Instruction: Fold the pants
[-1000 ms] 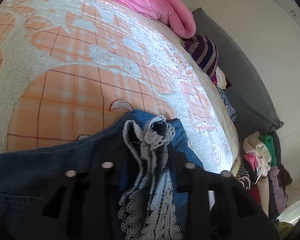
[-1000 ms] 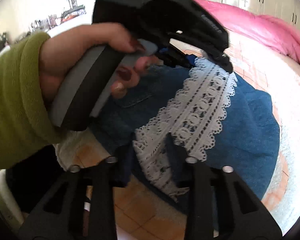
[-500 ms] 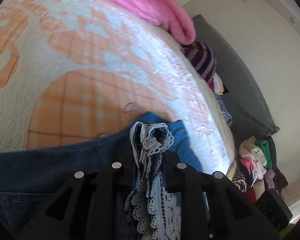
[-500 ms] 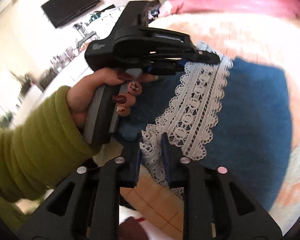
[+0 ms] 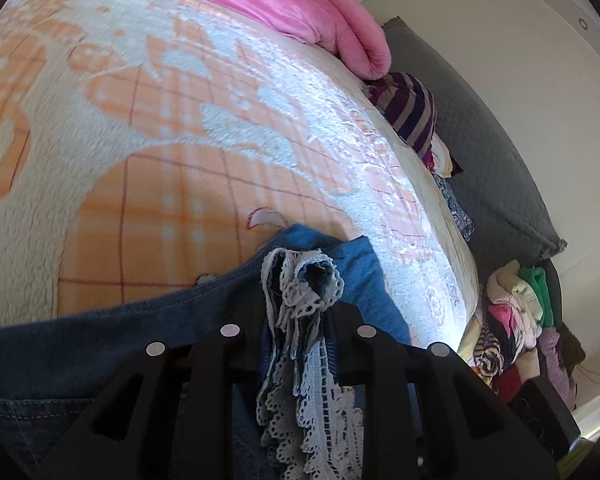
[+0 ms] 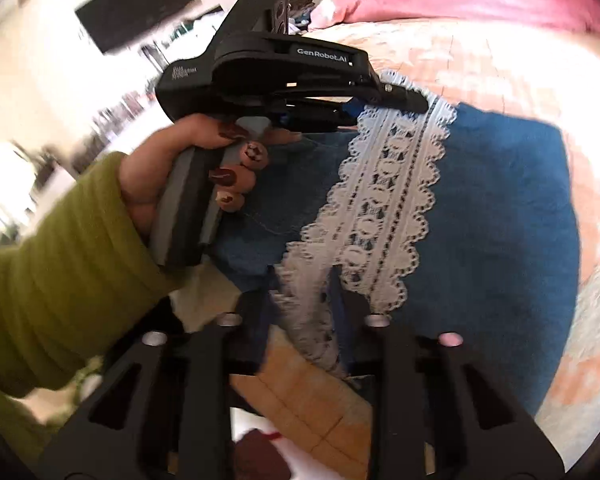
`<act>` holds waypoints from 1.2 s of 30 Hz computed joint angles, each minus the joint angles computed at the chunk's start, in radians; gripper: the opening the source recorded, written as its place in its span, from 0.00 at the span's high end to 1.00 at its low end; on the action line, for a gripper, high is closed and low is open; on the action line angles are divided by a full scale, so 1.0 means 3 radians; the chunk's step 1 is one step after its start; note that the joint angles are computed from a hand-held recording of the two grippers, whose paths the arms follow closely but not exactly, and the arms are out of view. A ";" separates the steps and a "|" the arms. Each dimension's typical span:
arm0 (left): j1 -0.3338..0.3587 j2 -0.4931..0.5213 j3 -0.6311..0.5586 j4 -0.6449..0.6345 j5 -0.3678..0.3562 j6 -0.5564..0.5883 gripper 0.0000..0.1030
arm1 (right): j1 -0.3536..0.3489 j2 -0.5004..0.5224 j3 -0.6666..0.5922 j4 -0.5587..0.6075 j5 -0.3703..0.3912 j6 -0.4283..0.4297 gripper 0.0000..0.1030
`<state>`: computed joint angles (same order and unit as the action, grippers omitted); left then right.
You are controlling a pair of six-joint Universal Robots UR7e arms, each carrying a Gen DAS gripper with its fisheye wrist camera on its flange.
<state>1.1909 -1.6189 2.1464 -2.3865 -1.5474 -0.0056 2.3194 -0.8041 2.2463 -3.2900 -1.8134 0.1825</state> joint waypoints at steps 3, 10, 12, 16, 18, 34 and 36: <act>-0.0030 0.0024 -0.0026 -0.0011 -0.0015 -0.0019 0.80 | -0.0028 -0.0039 0.0054 -0.0102 0.0112 -0.0013 0.88; -0.0023 0.0016 -0.0021 -0.0032 0.0005 -0.0019 0.80 | -0.0057 -0.0051 0.0058 -0.0106 0.0209 0.0044 0.88; 0.0014 0.0025 -0.0004 -0.0034 0.0027 -0.0024 0.80 | -0.0025 0.0047 -0.0046 0.0080 0.0131 0.0021 0.85; 0.0026 -0.0010 0.0076 -0.0106 0.0222 -0.0009 0.74 | 0.0037 0.0159 -0.0149 0.0189 0.0099 -0.0028 0.70; 0.0047 -0.0037 0.0104 -0.0171 0.0265 0.0000 0.71 | 0.0062 0.0116 -0.0115 0.0156 0.0174 -0.0044 0.61; -0.0402 -0.1127 0.0575 0.0339 0.0513 -0.0263 0.48 | 0.0121 -0.0450 0.0338 0.0157 -0.0867 0.0038 0.52; -0.0429 -0.1317 0.0681 0.0480 0.0480 -0.0376 0.48 | 0.0070 -0.0460 0.0417 0.0150 -0.0844 0.0017 0.52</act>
<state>1.0620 -2.0139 2.3506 -2.2423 -1.4034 -0.1186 2.3405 -0.9422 2.3713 -3.2451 -2.0665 0.1876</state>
